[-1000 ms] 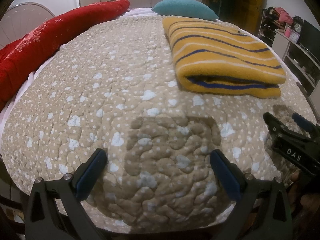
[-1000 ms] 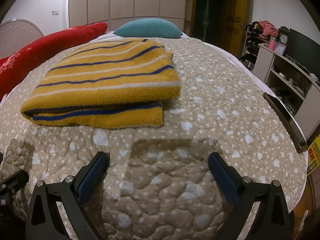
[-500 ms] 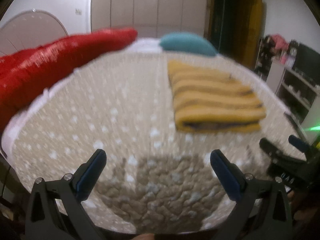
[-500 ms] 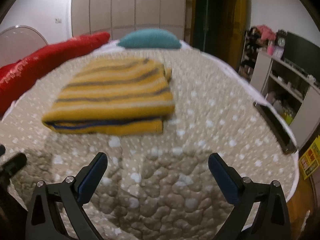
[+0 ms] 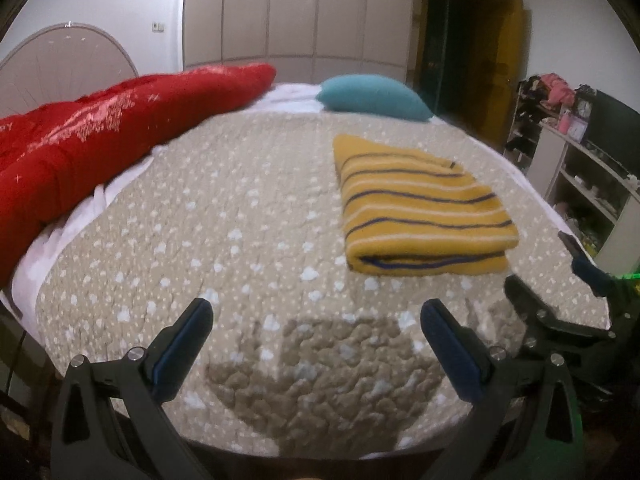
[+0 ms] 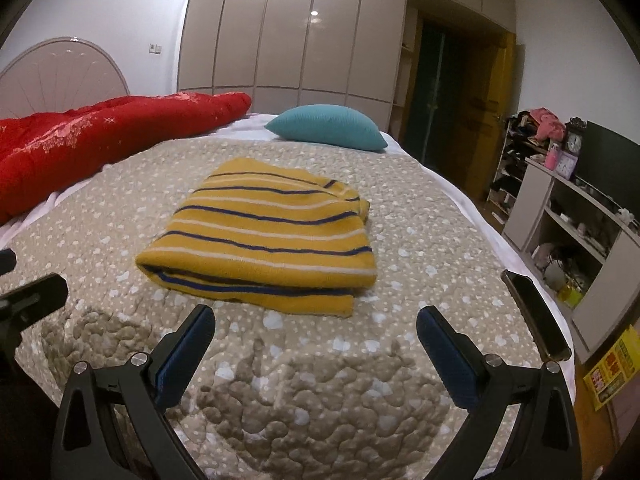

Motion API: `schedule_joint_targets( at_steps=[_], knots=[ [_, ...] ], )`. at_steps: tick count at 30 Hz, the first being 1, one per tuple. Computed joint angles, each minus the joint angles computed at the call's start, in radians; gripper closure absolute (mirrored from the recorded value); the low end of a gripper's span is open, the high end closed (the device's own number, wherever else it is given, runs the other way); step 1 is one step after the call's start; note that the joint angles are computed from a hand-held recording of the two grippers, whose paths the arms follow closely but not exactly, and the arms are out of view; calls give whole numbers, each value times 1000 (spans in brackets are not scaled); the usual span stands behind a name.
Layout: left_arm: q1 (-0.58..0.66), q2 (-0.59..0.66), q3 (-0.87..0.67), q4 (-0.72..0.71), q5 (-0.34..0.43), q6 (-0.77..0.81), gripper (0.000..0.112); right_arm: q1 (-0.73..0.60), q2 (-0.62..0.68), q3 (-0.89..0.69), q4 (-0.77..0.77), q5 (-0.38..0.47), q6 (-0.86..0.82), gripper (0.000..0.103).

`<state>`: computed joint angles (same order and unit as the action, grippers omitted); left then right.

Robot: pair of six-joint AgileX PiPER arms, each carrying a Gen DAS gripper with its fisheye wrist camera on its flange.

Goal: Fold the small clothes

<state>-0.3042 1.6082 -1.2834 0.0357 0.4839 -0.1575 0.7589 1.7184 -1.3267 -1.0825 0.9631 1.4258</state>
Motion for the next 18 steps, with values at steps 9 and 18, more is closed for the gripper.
schedule_joint_targets(
  at_steps=[9,18],
  knots=[
    [-14,37,-18,45,50,-37,9,-12,-4,13,20,-10,4,1],
    [-12,86,-49,45,103,-30,9,-21,-7,25,26,-31,-1,1]
  ],
)
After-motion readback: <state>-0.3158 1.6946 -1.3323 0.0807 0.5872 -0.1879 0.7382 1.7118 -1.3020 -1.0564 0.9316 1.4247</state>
